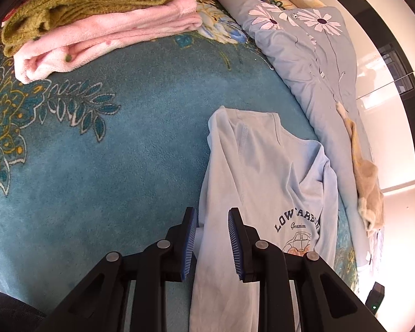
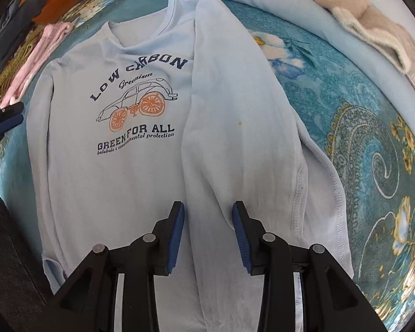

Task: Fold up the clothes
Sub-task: 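Lay the shirt flat on the blanket and open both grippers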

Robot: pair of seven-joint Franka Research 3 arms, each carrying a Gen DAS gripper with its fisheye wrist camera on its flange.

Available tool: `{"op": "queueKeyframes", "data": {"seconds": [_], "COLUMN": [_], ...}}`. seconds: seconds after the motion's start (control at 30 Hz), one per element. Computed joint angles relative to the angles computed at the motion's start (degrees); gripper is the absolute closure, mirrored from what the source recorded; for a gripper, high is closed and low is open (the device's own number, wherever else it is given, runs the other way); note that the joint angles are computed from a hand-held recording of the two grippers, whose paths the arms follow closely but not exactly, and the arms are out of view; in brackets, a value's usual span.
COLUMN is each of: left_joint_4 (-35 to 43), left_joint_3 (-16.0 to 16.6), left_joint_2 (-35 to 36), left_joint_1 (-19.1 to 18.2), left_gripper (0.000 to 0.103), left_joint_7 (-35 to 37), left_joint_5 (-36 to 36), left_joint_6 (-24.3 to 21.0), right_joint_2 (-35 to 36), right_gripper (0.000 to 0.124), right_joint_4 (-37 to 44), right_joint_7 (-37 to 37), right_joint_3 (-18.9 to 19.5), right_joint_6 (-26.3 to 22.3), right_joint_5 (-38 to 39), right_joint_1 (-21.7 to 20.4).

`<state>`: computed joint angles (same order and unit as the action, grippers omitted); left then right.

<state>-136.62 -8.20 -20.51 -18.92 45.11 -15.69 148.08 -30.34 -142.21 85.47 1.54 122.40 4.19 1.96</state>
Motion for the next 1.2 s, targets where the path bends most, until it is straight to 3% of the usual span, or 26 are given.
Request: {"op": "queueKeyframes", "data": {"seconds": [0.07,0.13,0.2,0.33,0.47,0.6,0.7,0.8,1.03,1.2], "left_joint_4": [-0.6,-0.9,-0.8,0.3,1.7,2.7,2.8,2.4,1.6,2.7], "left_joint_3": [0.2,0.4,0.5,0.5,0.4,0.2,-0.3,-0.3,0.9,0.9], "left_joint_2": [-0.7,-1.0,-1.0,0.0,1.4,2.6,2.9,2.9,3.0,4.3], "left_joint_1": [-0.1,-0.4,-0.6,-1.0,-1.3,-1.1,-0.7,-0.7,-1.9,-1.4], "left_gripper": [0.076,0.076,0.076,0.076,0.076,0.076,0.076,0.076,0.076,0.076], "left_joint_7": [-0.2,-0.2,0.1,1.5,3.3,4.5,4.6,5.0,9.0,8.8], "left_joint_5": [-0.7,-1.2,-1.3,-1.5,-2.2,-3.5,-3.7,-4.8,-9.9,-12.1], "left_joint_6": [0.2,0.4,0.1,-1.0,-2.5,-3.9,-4.3,-3.5,-1.4,-6.3], "right_joint_2": [-0.4,-0.4,-0.2,0.9,5.1,11.9,16.3,16.8,7.6,1.6], "right_gripper": [0.091,0.11,0.119,0.121,0.122,0.123,0.122,0.122,0.12,0.119], "right_joint_4": [-0.3,0.2,1.2,5.5,13.1,20.7,25.0,24.4,13.8,8.9], "right_joint_7": [0.7,1.2,1.1,0.1,1.2,12.9,19.5,22.4,18.1,14.9], "right_joint_3": [1.1,0.5,-0.9,-3.7,-3.9,-2.3,-4.3,-4.7,-4.4,-3.1], "right_joint_6": [0.3,-0.2,-1.3,-2.5,0.9,11.1,11.1,8.6,10.4,9.6], "right_joint_5": [-1.8,-1.8,0.2,2.0,-3.0,-14.2,-12.1,-12.1,-9.7,-9.5], "right_joint_1": [-0.3,-0.4,-0.6,-2.7,-7.2,-13.7,-13.8,-12.7,-9.7,-10.0]}}
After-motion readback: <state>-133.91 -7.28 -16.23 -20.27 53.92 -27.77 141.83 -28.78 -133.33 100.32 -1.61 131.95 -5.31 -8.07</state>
